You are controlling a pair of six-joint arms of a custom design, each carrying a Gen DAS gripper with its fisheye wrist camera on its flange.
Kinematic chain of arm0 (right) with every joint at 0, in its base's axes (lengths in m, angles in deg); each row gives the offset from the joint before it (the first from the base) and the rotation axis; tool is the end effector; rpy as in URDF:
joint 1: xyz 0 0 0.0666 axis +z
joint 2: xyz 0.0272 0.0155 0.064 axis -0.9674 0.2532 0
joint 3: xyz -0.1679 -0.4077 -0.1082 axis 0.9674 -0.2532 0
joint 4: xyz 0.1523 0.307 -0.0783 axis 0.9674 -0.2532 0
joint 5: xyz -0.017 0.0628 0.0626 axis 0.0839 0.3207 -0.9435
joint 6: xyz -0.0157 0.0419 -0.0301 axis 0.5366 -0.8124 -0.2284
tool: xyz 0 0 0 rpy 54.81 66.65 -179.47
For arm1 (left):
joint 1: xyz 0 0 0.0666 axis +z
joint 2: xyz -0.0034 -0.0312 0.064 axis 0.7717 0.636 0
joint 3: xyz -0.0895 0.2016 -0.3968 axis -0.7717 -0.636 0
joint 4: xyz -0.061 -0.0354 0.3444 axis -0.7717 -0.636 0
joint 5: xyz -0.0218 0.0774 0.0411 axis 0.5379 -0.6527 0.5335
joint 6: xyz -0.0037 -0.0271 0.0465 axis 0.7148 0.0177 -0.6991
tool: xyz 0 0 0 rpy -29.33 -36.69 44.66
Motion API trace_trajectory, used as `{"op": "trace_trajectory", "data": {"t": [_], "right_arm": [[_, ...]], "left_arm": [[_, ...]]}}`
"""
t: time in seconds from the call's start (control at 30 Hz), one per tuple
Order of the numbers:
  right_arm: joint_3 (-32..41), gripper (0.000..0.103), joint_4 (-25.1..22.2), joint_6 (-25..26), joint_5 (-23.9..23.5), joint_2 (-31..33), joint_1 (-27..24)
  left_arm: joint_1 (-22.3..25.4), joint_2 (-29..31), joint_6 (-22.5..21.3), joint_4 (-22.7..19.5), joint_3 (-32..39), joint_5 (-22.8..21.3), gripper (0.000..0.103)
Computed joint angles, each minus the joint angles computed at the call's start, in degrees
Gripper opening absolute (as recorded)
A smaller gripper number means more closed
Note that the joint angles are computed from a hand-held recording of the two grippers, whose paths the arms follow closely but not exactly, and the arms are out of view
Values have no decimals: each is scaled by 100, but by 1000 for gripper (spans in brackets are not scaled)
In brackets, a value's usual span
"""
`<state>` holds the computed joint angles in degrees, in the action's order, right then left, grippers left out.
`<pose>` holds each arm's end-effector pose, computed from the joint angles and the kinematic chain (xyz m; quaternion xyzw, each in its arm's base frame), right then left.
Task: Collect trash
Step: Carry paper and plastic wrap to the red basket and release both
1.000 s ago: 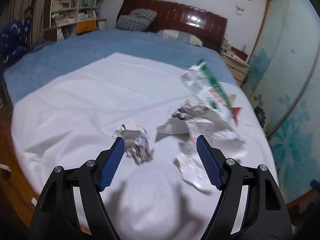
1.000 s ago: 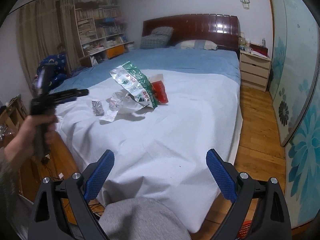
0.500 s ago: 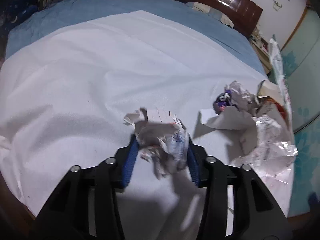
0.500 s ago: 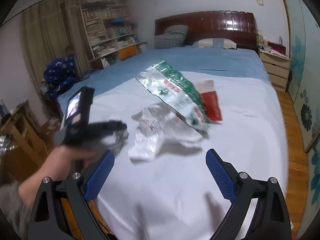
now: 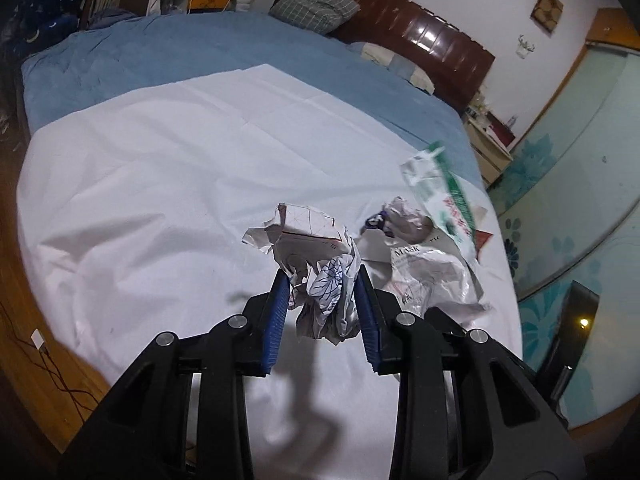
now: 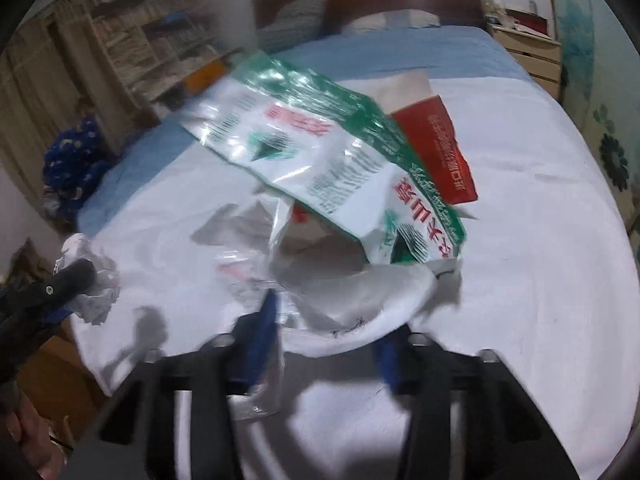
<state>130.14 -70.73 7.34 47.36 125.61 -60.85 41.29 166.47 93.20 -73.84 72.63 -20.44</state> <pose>0.5849 0.1500 0.4172 0.0993 0.9246 0.1215 0.3472 0.5475 -0.0980 0.4770 -0.0260 0.9194 -0.1971 0.3394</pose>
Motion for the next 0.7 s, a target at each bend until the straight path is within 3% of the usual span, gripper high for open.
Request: {"op": "trace_trajectory", "data": {"t": [0.2, 0.4, 0.6, 0.7], "right_arm": [[-695, 24, 471, -186, -481, -679, -141], [-1133, 22, 393, 143, -923, -1664, -483], [-1448, 22, -266, 684, -1711, -3084, -1611], [-1445, 22, -860, 1411, -2213, -3784, -2711]], "left_arm": [[-140, -536, 175, 246, -381, 122, 33], [-678, -1172, 23, 738, -629, -96, 33], [-1646, -1465, 21, 771, -561, -229, 33], [-2355, -1299, -76, 648, -102, -224, 33]]}}
